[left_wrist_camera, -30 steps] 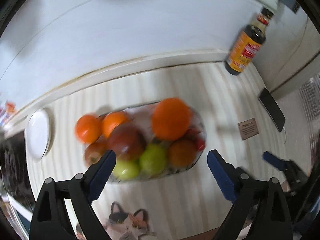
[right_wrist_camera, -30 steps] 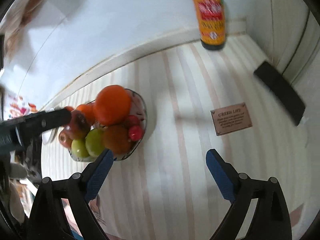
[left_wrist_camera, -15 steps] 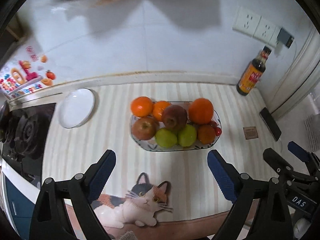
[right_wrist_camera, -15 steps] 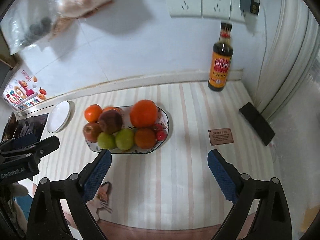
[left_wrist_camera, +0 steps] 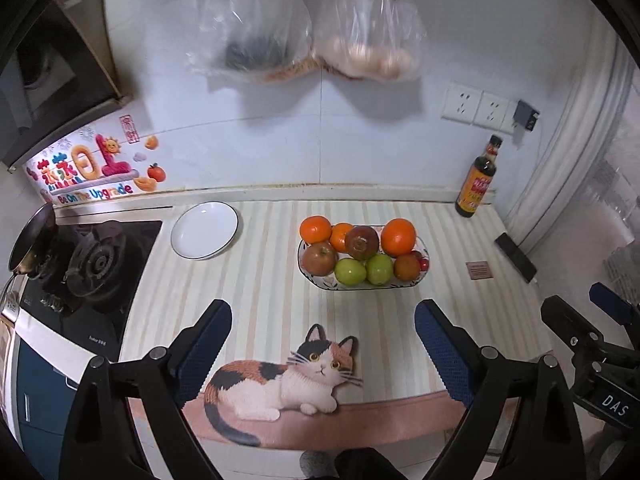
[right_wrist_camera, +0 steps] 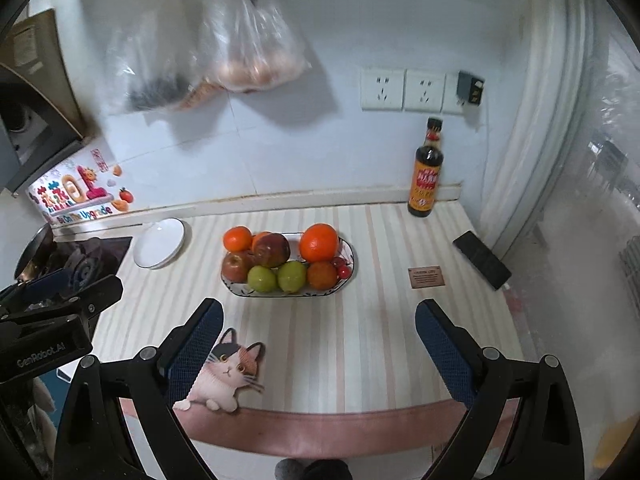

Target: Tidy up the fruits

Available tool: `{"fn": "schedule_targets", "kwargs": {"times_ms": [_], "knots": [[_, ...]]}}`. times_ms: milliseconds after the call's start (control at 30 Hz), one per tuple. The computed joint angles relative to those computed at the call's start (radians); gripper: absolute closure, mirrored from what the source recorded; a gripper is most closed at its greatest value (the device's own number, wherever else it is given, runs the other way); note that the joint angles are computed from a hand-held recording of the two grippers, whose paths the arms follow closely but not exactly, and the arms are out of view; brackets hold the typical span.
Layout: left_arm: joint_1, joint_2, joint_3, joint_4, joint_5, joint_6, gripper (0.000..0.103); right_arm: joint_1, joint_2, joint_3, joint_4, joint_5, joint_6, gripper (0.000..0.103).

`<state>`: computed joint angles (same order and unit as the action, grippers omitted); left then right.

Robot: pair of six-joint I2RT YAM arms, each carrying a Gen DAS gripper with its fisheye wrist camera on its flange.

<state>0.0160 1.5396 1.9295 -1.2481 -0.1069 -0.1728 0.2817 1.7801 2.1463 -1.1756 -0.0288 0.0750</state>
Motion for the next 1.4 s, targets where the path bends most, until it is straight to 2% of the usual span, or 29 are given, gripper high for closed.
{"fn": "schedule_targets", "kwargs": {"times_ms": [200,367,667,1100,1167,1233,1400], "knots": [[-0.023,-0.136,-0.027,-0.070,-0.026,-0.023,0.009,0.023,-0.157,-0.052,-0.035,0.015,0.008,0.004],[-0.082,-0.211,-0.031,-0.116,-0.103,-0.065,0.009,0.031,-0.253,-0.101,-0.051,-0.011,-0.006,0.004],[-0.159,-0.269,-0.031,-0.166,-0.185,-0.142,0.009,0.025,-0.322,-0.132,-0.081,-0.054,-0.042,0.003],[-0.198,-0.272,-0.017,-0.196,-0.223,-0.184,0.009,0.001,-0.311,-0.121,-0.091,-0.107,-0.051,0.003],[-0.181,-0.253,-0.012,-0.190,-0.203,-0.178,0.009,-0.003,-0.287,-0.112,-0.086,-0.102,-0.050,0.001],[-0.168,-0.231,-0.008,-0.177,-0.201,-0.168,0.000,-0.010,-0.256,-0.099,-0.078,-0.101,-0.047,0.001],[-0.120,-0.172,-0.012,-0.127,-0.198,-0.137,0.000,-0.022,-0.146,-0.045,-0.060,-0.098,-0.042,0.001]]}}
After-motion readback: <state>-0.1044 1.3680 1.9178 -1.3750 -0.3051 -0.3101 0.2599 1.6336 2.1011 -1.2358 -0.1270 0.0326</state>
